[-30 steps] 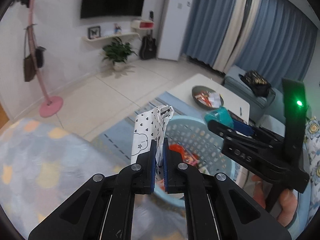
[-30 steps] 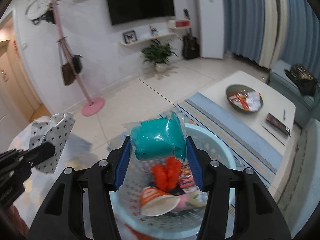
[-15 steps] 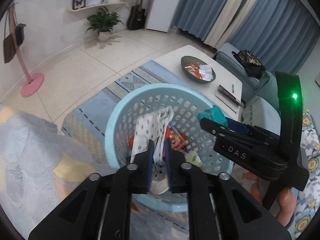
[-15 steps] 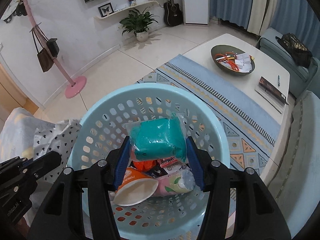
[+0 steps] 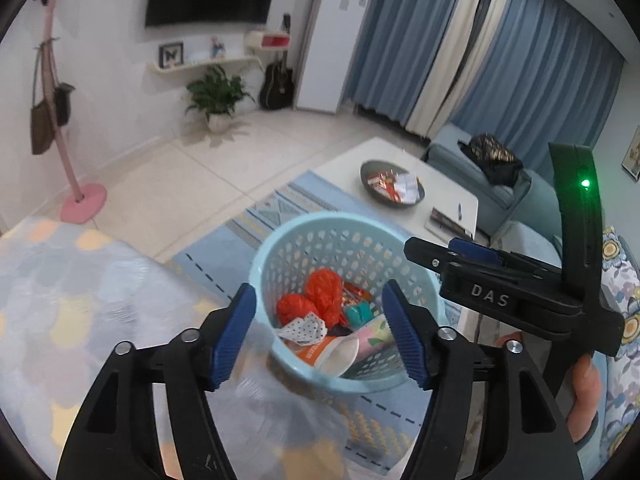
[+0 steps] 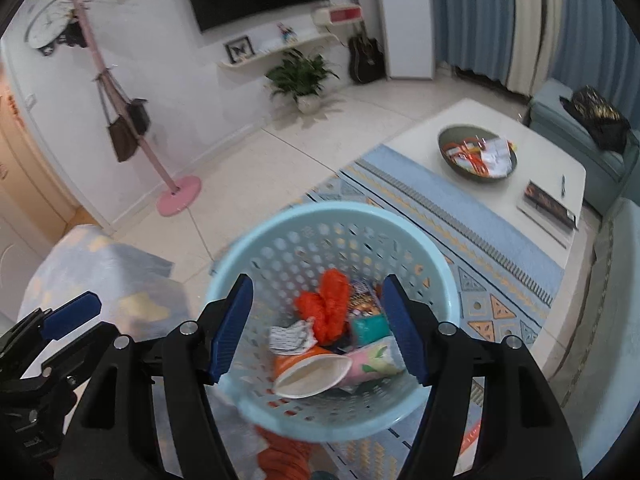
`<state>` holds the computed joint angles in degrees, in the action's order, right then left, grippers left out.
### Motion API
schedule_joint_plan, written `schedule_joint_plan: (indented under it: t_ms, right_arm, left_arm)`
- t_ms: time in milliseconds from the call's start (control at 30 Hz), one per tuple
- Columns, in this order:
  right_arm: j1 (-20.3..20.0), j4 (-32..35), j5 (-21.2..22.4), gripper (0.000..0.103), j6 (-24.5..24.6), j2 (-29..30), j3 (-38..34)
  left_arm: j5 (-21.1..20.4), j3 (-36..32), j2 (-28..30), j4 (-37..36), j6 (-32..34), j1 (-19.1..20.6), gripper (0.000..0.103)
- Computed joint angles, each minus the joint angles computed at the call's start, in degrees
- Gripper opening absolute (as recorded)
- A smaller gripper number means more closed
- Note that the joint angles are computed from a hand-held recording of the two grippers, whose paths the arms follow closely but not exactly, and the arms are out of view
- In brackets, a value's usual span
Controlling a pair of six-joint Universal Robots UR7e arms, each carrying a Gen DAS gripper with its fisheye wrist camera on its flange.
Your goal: Collect trash
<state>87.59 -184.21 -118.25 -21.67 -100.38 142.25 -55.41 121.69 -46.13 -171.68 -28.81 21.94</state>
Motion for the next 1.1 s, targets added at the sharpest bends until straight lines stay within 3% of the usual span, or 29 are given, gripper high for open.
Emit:
schedule_joint_plan:
  t_ms: [167,300,500,567,700,867,1033,1100]
  right_arm:
    - [7.54,-3.12,-2.57,0.073,0.23,-1.23,2.57]
    - [11.90,-8.70,-5.20,0.076,-0.48,-0.41,5.00]
    - [14.91,-22.39,-5.25,0.077,-3.45,1.59,10.35]
    - [15.91,-26.41,-4.89,0.077,-4.14,2.50,11.89]
    - [19.13,-34.40,-6.63,0.077,-6.12,5.56,13.23]
    - [21.71,-43.61,-9.44,0.077,-8.81,10.49,13.65]
    - [24.18,-59.10,-13.51,0.077,-15.15,19.35,13.56]
    - [24.62,-60.69,-13.78,0.077,-16.00,20.49,13.43]
  left_arm:
    - [6.80,5.83,-4.71,-1.49,-3.98,-4.32,0.079]
    - [14.77,10.79,-7.98,1.90,-10.96,-8.50,0.085]
    - [26.47,15.91,-12.02,19.57,-29.60,-15.34,0.087]
    - [28.62,16.75,-13.22,25.72,-35.60,-16.91,0.088]
    - [30.87,17.46,-13.87,32.70,-42.25,-18.39,0.088]
    - [30.38,19.00,-14.93,31.56,-44.31,-19.51,0.089]
    - [34.26,16.41,-15.07,49.71,-55.42,-21.34,0.089]
    - [34.14,16.32,-14.96,50.76,-56.19,-21.85,0.091]
